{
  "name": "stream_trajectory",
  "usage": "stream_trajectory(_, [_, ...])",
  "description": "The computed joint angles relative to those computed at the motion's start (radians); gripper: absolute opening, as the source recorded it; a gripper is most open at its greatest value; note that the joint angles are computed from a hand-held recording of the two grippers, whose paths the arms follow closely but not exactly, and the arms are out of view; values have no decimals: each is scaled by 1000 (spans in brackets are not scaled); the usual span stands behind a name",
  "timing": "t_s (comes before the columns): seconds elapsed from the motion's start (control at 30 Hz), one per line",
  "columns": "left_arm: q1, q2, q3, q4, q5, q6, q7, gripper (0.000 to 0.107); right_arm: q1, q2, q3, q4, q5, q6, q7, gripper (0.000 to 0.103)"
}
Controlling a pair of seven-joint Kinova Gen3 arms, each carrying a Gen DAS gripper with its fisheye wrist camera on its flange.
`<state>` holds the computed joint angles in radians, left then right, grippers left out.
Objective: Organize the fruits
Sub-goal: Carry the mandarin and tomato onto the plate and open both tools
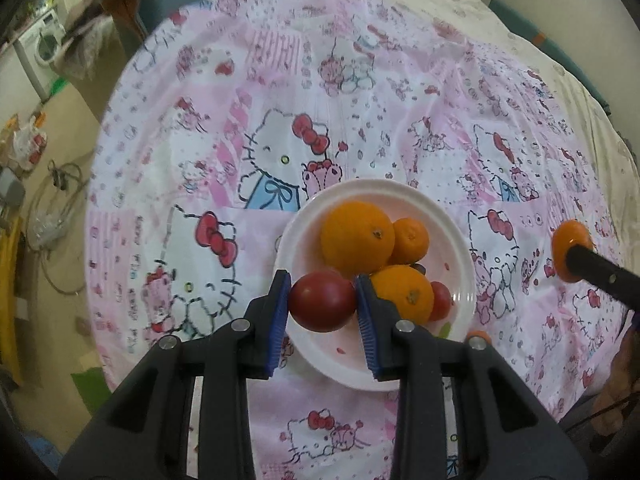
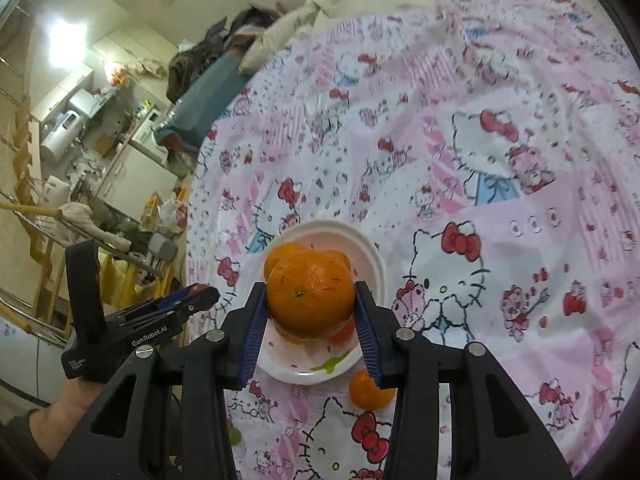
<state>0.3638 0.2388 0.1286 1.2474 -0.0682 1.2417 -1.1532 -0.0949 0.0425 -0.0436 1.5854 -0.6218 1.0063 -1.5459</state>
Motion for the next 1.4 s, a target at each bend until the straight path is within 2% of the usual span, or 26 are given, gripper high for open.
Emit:
stream_trajectory(0.27, [-78,66,-7,0,140,-1,-37,29,-24,119,-36,-73,56,41,-6,44])
stream_trajectory(0.5, [-106,83,-12,3,181,-2,-38,29,-25,194,-58,-105,79,63,-26,44])
stream_trajectory(0.67, [-93,88,-10,-7,165,2,-44,29,-16,208,-65,-101,77,62,-28,45])
stream_trajectory(0.77, [-64,92,-14,-12,119,-1,-37,29,-13,213,-67,-99,77,64,-31,46])
stream_trajectory(1.4, [-32,106,-16,-28,72,12,-30,29,-7,211,-68,-91,72,68,-34,47])
